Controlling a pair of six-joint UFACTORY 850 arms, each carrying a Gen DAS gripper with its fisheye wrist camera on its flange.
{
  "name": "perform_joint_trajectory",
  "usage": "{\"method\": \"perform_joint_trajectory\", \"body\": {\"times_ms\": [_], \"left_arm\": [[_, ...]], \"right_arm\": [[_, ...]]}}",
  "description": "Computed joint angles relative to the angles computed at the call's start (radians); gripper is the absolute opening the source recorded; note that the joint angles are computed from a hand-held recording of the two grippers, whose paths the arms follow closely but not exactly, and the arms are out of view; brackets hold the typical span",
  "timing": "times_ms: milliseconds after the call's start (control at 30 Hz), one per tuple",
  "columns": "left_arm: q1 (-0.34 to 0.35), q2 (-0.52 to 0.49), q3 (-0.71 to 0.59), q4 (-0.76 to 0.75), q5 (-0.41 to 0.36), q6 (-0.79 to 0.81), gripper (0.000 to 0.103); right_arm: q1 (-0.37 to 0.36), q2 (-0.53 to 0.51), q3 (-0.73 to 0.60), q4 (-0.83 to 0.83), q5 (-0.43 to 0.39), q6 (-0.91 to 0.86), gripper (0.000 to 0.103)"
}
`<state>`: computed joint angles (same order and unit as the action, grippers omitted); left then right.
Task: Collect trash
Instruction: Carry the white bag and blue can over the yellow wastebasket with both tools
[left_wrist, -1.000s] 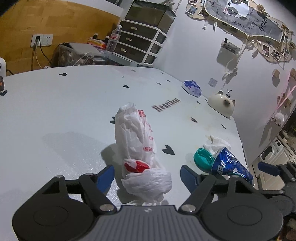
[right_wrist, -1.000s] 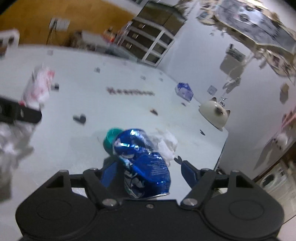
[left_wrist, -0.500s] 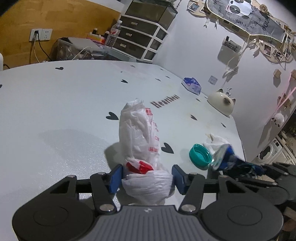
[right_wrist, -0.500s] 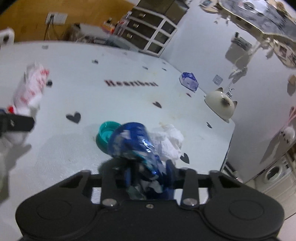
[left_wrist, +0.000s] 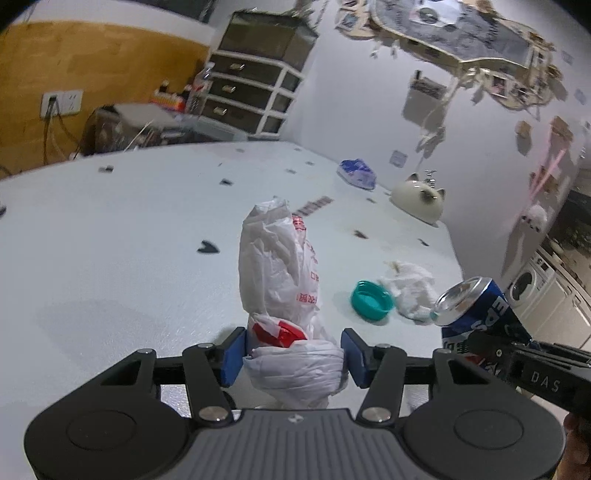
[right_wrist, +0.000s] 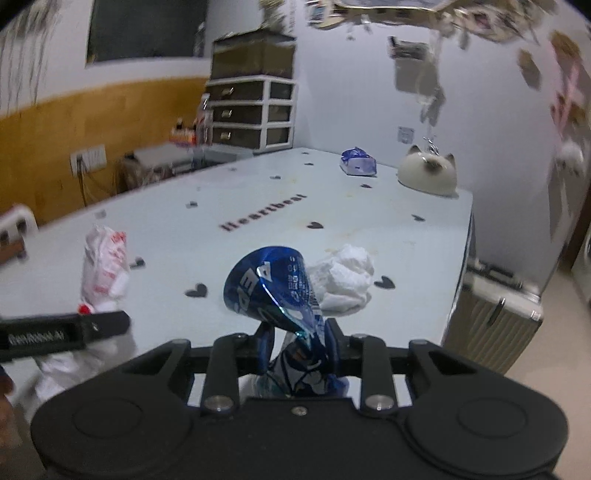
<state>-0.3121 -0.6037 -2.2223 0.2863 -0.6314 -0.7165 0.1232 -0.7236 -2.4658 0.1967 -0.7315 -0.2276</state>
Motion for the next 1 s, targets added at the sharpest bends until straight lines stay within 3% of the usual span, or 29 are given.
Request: {"method": "perform_joint_trajectory", "body": {"times_ms": [100,300,467,733,1000], "left_arm": [[-0.019,0.034,0.034,0.042,0.019,0.003,0.056],[-0.058,0.082,0.081,0.075,0.038,0.028,0.056],[-0.101,0.109,0.103,0.092,0.045,0.063,0.056],[-0.179,0.136,0.139,0.086,0.081,0.109,0.056],[-0.259,0.1,0.106,0.037,0.091,0.177,0.056]], "right_arm": [[-0.006,0.109,0.174,-0.009,0.092,0.064,0.029],[-0.033,0.265,0.408,0.063,0.192,0.088,0.029],[-0.046,0.385,0.573,0.028,0.28,0.118,0.028],[-0.11,0.537,0.763,0.014,0.346,0.154,0.028],[-0.203,0.65,0.906,0.028,0.39,0.157,0.028]]}}
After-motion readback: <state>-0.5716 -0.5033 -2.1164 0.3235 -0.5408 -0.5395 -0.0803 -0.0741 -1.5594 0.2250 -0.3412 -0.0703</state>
